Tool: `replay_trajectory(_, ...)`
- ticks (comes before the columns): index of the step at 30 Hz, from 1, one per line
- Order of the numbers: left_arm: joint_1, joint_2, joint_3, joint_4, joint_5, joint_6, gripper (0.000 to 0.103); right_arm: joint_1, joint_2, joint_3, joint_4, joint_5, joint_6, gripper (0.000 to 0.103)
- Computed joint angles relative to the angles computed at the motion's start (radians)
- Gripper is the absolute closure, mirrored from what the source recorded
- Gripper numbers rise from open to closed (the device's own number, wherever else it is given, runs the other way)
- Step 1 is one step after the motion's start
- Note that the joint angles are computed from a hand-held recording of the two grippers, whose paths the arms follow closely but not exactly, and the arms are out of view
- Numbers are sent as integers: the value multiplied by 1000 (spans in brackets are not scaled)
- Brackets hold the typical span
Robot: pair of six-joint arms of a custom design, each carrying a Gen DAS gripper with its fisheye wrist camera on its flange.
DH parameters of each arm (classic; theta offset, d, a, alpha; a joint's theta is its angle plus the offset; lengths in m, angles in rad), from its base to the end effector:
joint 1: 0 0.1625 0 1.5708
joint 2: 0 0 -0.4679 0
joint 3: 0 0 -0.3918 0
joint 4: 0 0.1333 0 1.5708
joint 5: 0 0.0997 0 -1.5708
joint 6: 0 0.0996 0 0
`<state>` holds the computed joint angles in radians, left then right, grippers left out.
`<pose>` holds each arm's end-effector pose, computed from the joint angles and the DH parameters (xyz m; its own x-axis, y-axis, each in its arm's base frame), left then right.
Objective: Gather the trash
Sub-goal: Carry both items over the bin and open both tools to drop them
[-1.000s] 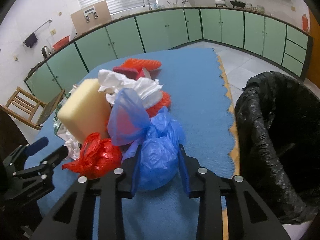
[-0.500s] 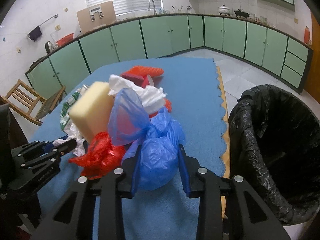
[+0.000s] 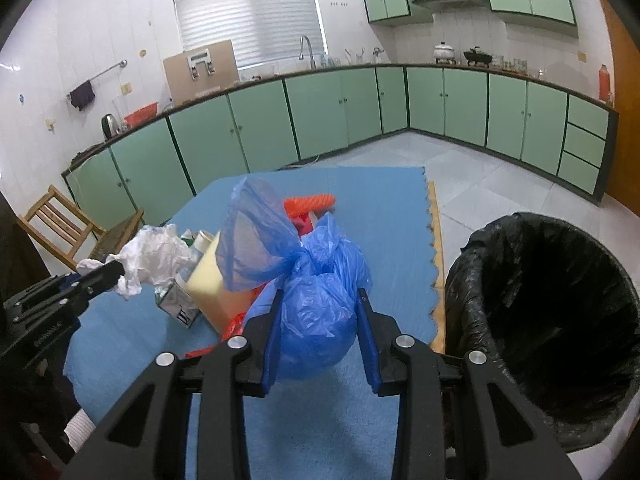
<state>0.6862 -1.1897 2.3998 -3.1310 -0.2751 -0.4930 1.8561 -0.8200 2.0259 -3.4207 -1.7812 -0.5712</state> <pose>-0.1761 -0.4404 0.2390 -0.7205 -0.2808 -0.6340 0.4379 0.5248 -0.7300 0.2760 -0.5414 0.1206 -0.6975 -0.5452 0.4651 -0.7158 0.5618 -0.4148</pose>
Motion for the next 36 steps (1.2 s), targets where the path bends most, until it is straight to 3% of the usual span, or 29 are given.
replay_trajectory(10,-40,77,-52,-238,-30,245,88,-9,-59,26,-52,3,9,69)
replay_trajectory(22,-10,246,-230,-435,-236,533,88,-66,-150,26,-126,-32,25,70)
replay_trajectory(32,47,418,-429,-395,-415,616,88,-151,-191,1,-146,-82,19,70)
replay_trajectory(36,69,481,-495,-360,-453,615,88,-195,-198,-14,-142,-93,18,70)
